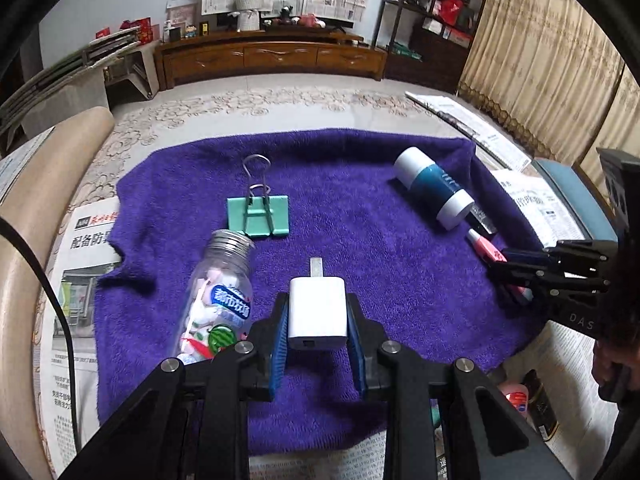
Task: Organize rigid objects
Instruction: 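Set the plug and pink highlighter on the purple towel and open both tools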
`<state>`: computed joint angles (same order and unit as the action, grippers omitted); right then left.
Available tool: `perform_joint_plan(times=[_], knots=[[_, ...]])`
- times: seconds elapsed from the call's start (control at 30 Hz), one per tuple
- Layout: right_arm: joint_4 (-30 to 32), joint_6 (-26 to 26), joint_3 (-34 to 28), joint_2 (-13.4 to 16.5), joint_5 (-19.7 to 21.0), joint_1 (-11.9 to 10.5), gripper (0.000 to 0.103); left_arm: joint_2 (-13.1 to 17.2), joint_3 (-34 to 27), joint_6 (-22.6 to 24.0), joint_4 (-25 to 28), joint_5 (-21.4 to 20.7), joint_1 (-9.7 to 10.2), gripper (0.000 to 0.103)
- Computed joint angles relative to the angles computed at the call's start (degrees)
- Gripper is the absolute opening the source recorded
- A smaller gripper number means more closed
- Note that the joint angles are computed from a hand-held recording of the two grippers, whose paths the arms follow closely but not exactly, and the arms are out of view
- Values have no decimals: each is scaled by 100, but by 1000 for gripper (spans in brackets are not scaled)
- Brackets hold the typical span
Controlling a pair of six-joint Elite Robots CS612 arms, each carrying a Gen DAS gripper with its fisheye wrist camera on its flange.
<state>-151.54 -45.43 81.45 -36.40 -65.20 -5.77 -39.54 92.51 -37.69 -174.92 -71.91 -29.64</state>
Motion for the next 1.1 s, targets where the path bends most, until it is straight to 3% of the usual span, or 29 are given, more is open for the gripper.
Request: perform_joint_plan(times=[0.5,0.57,0.7,0.77,0.87,1.0,1.07,1.1], knots=[[326,-954,-59,-13,-34,15,18,27,-167,515,637,288,-80,28],[386,-1072,-78,-9,0,9,18,9,-170,470,751,366,-82,36],[556,-1250,-107,-4,158,-30,24,5,-156,448,714,279,-54,42],[713,-1346,-108,-22,225,-51,33,11,-169,506,707,151,-39,56],[515,-1286,-13,-73,31,-24,35,12,-166,545,672,279,-81,57],[493,-1231,166,-232,141,-90,37,-66,-10,465,236,351,-132,58],[358,-1121,280,-321,347,-166,48,-143,87,411,84,443,-187,81],[219,-1007,379,-377,467,-223,55,-171,124,415,11,444,-207,86]])
